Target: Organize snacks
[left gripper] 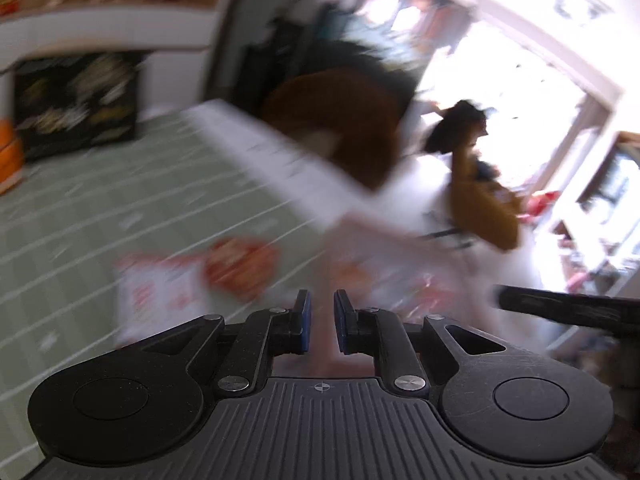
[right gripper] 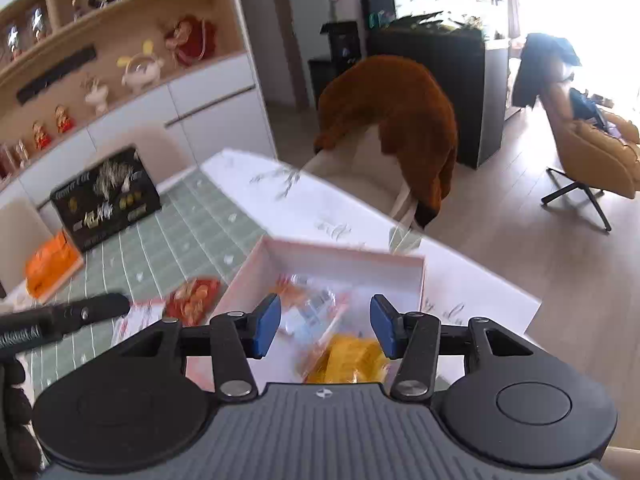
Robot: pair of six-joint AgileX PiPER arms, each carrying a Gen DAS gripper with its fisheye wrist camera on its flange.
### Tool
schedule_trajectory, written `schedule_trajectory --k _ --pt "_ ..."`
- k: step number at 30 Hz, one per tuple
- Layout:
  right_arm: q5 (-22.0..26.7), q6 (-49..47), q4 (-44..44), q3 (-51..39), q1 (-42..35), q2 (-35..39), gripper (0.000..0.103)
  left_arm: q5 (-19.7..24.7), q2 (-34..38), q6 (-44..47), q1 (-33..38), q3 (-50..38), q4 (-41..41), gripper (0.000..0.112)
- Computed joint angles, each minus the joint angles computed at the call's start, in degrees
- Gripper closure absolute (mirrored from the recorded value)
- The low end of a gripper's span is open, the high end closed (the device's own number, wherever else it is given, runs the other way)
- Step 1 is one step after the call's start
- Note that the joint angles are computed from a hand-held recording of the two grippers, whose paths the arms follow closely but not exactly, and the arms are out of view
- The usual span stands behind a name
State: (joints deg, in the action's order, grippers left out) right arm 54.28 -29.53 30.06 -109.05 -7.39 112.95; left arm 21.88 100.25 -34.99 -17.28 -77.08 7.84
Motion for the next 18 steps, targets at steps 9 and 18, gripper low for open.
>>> schedule_trajectory --k 9,18 --pt "-10.0 -9.4 -0.1 30.5 9.6 -8.9 0.044 1.9 12.9 25.7 4.4 -11.4 -16.8 0.095" --pt "-20.8 -7.7 -8.9 43.0 14.2 -14.7 0.043 12.6 28.5 39.0 4.7 -32.8 -21.5 0.095"
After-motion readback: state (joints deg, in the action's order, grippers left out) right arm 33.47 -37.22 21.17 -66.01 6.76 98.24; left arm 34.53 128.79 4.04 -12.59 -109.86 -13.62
